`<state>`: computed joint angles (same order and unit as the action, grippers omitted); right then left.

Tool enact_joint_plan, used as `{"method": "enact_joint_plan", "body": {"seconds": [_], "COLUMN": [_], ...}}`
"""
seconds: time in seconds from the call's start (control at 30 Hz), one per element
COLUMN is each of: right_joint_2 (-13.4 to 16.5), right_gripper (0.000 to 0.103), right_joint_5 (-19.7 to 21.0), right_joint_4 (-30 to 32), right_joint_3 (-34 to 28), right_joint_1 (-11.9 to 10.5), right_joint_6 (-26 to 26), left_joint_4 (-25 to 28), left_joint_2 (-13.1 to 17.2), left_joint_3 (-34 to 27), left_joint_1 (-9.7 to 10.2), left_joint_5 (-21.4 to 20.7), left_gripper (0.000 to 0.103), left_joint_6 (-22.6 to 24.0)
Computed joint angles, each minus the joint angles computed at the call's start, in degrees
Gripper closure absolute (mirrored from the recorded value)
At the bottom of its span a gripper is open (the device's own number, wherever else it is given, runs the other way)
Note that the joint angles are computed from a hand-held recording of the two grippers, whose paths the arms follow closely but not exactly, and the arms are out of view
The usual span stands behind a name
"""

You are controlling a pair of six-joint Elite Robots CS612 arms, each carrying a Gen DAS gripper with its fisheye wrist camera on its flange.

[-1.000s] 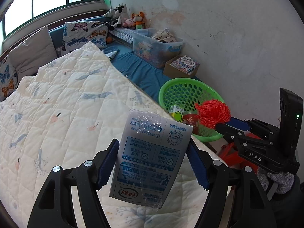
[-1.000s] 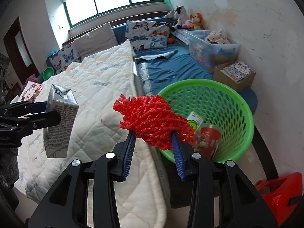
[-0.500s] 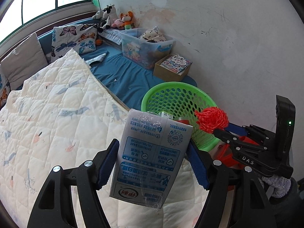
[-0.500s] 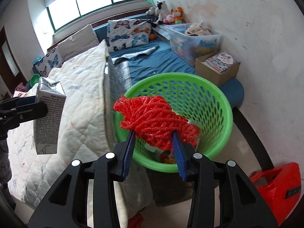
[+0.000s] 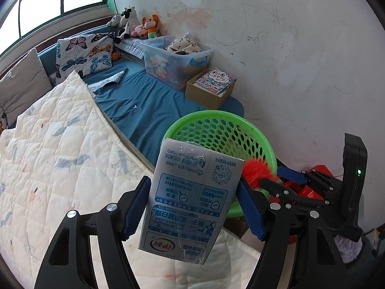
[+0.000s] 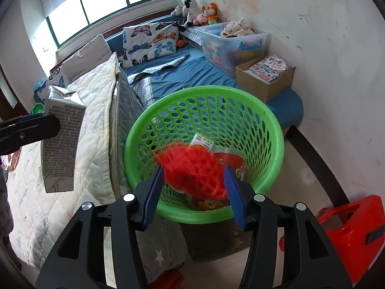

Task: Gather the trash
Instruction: 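Carry the milk carton over the green basket and open the left gripper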

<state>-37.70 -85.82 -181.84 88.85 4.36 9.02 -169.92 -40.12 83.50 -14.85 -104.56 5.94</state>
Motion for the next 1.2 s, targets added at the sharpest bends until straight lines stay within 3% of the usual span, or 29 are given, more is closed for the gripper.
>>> {"method": "enact_joint_plan", "body": {"seconds": [0.7, 1.2], "right_joint_2": [-0.67, -1.35], "right_gripper": [0.029, 0.028], "right_joint_5": [0.29, 0.47], "right_joint_4": [-2.58, -4.23], "right_joint_3": [1.99, 3.53], "right_joint_1": [-0.72, -0.56], "right_joint_6": [0.03, 0.12], "left_joint_4": [2.99, 3.93], "left_joint_2": [3.01, 3.93], "left_joint_3": [-4.73, -5.82], "left_joint_1": [-1.65, -1.76], "left_joint_5": [-0.55, -2.47], "left_gripper": [0.034, 0.031], "left_joint_6": [-1.03, -1.38]}}
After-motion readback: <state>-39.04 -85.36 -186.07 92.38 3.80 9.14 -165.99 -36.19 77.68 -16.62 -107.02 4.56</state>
